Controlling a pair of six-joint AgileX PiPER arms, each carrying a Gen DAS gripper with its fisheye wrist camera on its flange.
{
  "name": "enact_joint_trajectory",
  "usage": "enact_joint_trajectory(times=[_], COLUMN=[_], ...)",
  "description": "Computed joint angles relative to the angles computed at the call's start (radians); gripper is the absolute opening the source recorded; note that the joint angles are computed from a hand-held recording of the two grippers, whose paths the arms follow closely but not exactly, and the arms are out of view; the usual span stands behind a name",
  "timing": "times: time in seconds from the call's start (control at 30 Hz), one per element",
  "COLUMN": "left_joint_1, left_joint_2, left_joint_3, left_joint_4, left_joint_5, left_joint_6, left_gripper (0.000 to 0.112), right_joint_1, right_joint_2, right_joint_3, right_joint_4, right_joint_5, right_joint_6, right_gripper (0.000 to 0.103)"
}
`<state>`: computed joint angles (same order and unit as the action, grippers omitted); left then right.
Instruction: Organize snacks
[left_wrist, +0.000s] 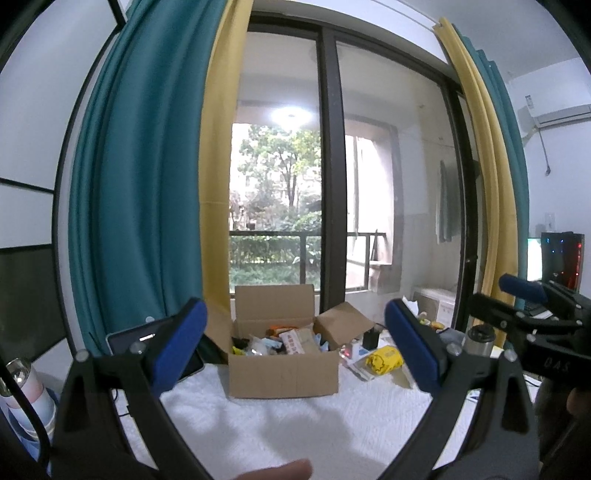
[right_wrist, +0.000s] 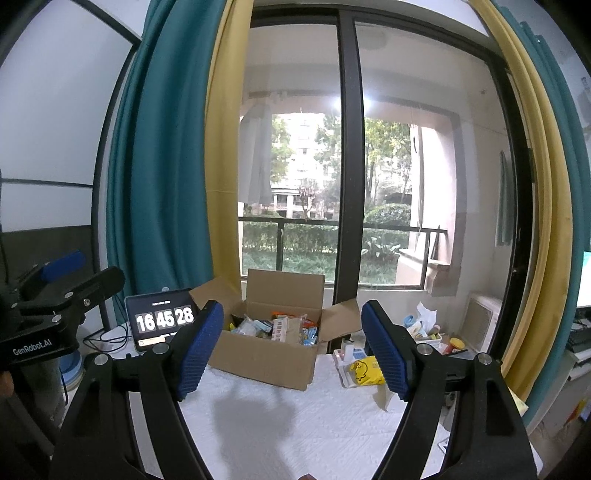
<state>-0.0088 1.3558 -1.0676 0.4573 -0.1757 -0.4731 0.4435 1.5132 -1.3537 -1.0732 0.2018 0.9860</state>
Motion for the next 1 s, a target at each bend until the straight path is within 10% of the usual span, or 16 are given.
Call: enact_joint_trajectory(times=[1.0], left_joint_1=[-0.015], left_joint_2=[-0.016], left_joint_3=[0.032], left_joint_4=[-0.132], left_joint_5=[0.004], left_joint_6=[0.112], left_gripper=[0.098], right_joint_1=[-0.014], right_joint_2=[0.039], right_joint_3=[-0.069], right_joint_4=[0.343], right_joint_5=[0.033], right_joint_6=[-0.343], right_gripper=[0.080])
